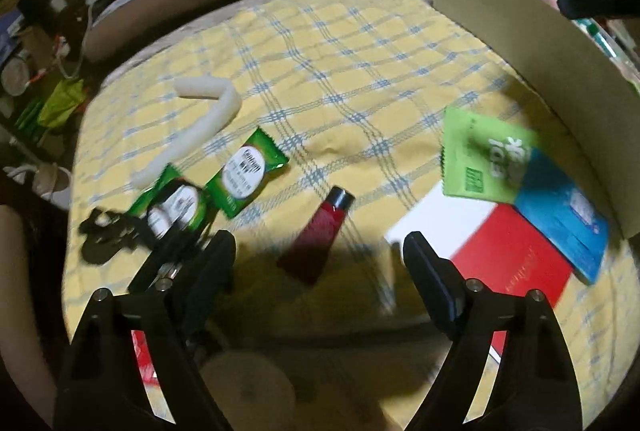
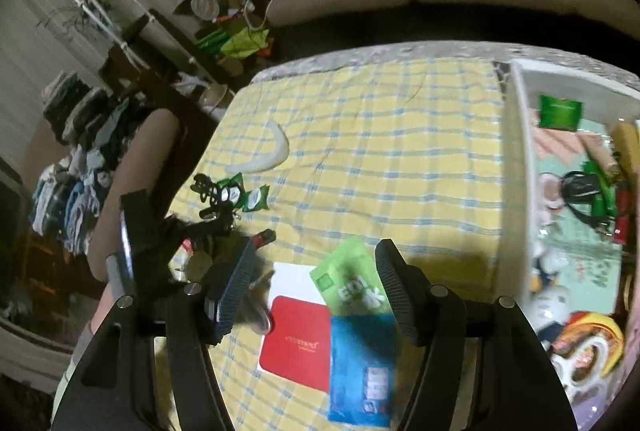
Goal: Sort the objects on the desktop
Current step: 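Return both tools to the table and grasp the red tube with the left tool, then carry the red tube into the white box with the left tool while the right carries a small green packet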
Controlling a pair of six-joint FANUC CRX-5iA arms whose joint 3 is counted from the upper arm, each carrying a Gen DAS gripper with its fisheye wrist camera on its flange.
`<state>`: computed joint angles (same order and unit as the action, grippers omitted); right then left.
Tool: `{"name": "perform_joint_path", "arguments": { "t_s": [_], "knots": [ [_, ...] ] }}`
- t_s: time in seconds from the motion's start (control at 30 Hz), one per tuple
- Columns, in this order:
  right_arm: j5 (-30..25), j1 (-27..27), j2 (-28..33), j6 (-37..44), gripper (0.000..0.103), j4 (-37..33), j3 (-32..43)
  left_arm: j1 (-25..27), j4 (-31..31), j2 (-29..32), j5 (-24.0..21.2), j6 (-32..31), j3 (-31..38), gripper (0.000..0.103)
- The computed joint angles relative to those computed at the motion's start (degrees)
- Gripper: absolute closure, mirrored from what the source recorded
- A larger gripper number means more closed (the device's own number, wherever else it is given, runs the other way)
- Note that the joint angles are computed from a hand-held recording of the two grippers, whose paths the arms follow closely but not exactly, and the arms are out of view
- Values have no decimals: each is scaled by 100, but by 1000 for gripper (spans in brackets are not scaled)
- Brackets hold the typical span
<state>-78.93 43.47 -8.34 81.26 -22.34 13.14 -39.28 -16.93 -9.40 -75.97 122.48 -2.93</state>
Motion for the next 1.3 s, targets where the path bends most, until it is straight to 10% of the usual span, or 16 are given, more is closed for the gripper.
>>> {"name": "perform_joint_path", "arguments": {
  "t_s": [0.23, 0.63, 0.83, 1.17, 1.3],
  "knots": [
    [352, 170, 265, -33, 38, 2, -69, 719, 930, -563, 1130, -475, -949, 87],
    [1158, 1368, 876, 498, 38, 646, -3, 1446, 1640, -2771, 1421, 127, -2005, 86],
    [1520, 2254, 1150, 2317, 48, 1809, -279, 2215, 2274, -3851, 1124, -191, -2575, 86],
    [1042, 2538, 1868, 3049, 54, 2282, -77, 2753, 2812, -4447, 1035, -606, -3153, 86],
    [998, 2350, 1773, 2922, 83, 1994, -90, 2440, 2613, -4364, 1171, -285, -3091, 86]
  ]
}}
